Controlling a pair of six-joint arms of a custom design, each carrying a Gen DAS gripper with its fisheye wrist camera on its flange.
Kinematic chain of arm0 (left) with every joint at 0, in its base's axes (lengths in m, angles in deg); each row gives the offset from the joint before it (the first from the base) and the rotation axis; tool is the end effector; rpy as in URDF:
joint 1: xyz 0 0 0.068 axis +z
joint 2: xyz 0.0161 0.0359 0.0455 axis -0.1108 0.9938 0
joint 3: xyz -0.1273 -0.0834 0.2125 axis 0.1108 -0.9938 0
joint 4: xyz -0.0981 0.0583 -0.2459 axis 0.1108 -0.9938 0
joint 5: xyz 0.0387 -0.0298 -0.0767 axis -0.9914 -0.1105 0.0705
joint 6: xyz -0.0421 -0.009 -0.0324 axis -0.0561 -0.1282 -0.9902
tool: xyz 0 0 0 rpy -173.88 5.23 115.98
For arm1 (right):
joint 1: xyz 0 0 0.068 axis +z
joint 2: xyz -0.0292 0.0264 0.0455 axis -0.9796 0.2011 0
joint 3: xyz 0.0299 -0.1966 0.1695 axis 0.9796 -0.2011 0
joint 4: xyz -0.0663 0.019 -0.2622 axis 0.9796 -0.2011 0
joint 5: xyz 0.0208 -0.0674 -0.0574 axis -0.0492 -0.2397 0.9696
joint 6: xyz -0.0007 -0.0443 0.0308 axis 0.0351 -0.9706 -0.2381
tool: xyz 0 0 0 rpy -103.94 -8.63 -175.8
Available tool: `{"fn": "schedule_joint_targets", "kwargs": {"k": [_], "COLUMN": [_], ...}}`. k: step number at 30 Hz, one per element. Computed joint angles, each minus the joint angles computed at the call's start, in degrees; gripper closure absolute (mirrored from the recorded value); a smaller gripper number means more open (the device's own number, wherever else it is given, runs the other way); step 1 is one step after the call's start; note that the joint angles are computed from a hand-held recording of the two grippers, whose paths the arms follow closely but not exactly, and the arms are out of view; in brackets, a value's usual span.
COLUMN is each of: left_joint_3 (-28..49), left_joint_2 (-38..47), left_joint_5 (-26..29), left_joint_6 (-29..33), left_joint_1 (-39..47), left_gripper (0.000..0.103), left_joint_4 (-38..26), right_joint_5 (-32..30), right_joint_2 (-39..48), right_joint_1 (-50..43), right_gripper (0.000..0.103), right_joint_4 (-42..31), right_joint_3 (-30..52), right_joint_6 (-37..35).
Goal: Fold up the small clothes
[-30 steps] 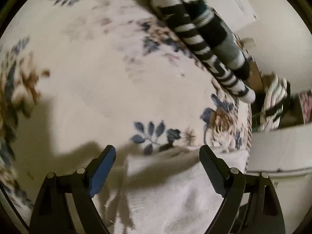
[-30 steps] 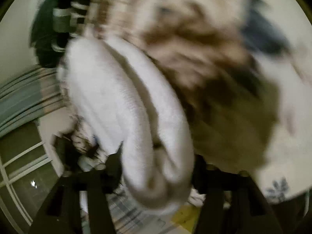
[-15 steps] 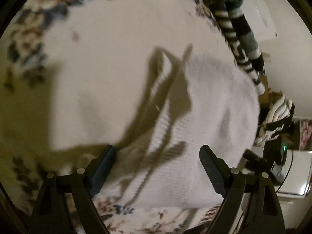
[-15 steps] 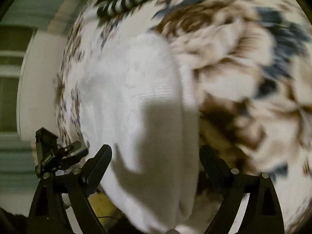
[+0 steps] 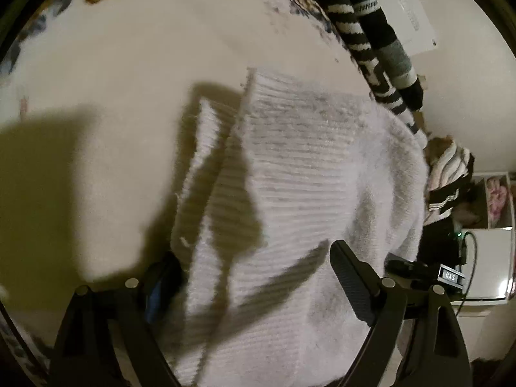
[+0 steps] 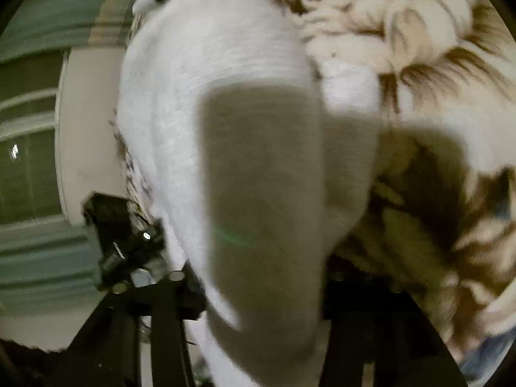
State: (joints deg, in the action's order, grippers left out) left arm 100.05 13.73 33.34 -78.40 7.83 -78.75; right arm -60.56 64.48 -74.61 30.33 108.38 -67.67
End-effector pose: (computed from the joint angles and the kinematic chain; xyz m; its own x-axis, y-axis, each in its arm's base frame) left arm 0.1844 0.0229 0.1445 -0.9400 -0.3403 0.0232 -0.2733 0.7108 -0.6481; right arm 0.2731 0.0442 0.0715 -0.9861 0.0541 0.1568 0.1515 0.6792 0.7182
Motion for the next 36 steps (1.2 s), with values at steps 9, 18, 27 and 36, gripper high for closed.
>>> {"fn": "schedule_joint_targets", "kwargs": {"k": [9,18,27,36], "left_joint_3": [-1.2,1.6,5.6,12.8], "left_joint_2": [-4.9,-9.6,-7.0,4.1], "left_joint_5": [-1.5,2.2,-4.9,-8.4], "left_joint_6": [-9.0,-3.6,1.6,-5.6], "left_joint_1": [-11.5,-3.5,3.5,-8.4], "left_gripper": [0.074,0.078,0.039,0.059], "left_joint_4": [6.6,-5.1,-11.4,2.8], "right_joint_5": [0.5,1.4,12.1,14.1], "right_joint_2": [7.5,0.3,-5.3,-3.6], "right_joint_1": [0.9,3.0,4.7,1.7], "right_gripper": [0.027,0.061,0.032,0.062], "right_joint_4": [2.1,6.5,4.1,5.4], "right_joint_3": [1.9,-1.8,-0.6,10.4], "right_joint_6": [-0.7,5.5,5.9,10.0]}}
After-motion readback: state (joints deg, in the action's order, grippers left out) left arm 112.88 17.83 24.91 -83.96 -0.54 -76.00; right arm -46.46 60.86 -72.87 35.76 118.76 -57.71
